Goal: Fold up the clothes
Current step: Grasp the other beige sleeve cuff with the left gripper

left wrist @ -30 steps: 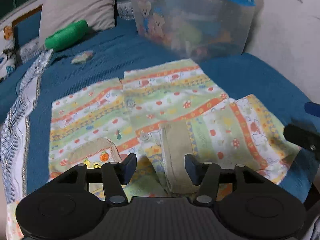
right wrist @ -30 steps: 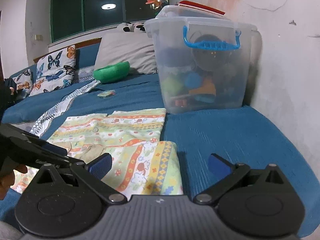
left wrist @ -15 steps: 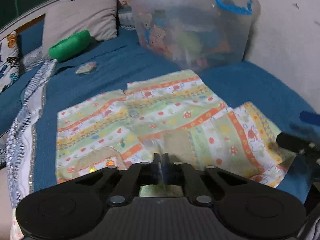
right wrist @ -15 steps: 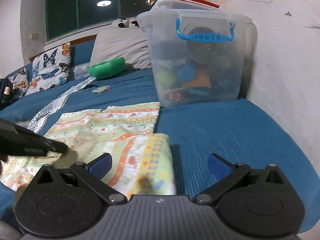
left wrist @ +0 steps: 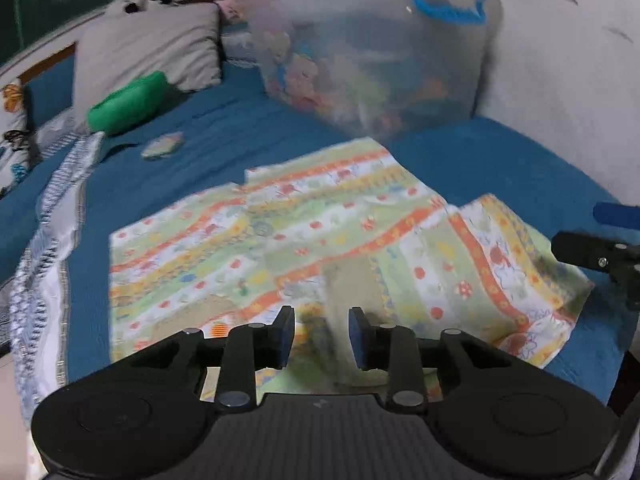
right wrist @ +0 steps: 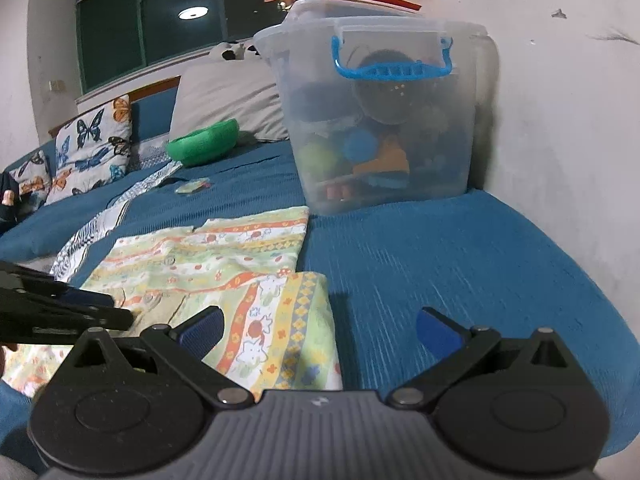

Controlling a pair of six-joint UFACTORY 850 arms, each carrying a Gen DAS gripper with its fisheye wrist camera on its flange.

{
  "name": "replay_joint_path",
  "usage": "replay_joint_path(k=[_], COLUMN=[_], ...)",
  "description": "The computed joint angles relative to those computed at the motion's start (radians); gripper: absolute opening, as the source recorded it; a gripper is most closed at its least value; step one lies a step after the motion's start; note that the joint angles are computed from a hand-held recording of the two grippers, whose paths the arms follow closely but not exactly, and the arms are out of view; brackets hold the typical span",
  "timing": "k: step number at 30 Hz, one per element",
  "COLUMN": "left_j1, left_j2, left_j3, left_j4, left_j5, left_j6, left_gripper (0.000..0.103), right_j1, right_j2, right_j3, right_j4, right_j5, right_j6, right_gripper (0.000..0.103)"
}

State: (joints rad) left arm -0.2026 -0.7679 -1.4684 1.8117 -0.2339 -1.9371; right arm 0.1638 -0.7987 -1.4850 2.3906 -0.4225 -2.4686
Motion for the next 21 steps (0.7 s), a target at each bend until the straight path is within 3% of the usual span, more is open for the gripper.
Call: replay_joint_path(k=[7,10,12,16,21], left_j1=[0.007,0.006,0.007,0.004,-0.004], left_j2=[-0.059,-0.057,-0.045,0.013,0.086], left_j3=[-0.064,-0.062,-0.045,0.025,0.101], left_j4=[-0.009,0.019,0.102,0.308,0.386], left_j5=[0.027,0.017,0.007,-0.046,-0.117], left_j6=[0.004,-0.031,-0.137,-0.388,-0.49], left_gripper=[0.03,0.013,0.006,0.005,0.005], right_j1=[-0.002,-0.002,-0.002,0.001,0.003], right_j2=[-0.019,-0.024,-0.024,-0.02,-0.018], right_j3=[-0.016,-0.021,-0.019,-0.01,-0.008], right_j4=[-0.033,-0.04,-0.032,0.012,0.014], right_j5=[0.011,0.013,0.011,0.005,-0.001], right_j6=[0.034,0.044,0.035,-0.021,-0.026], right_gripper=[0.103,0.103,0.103,0.103,0.103])
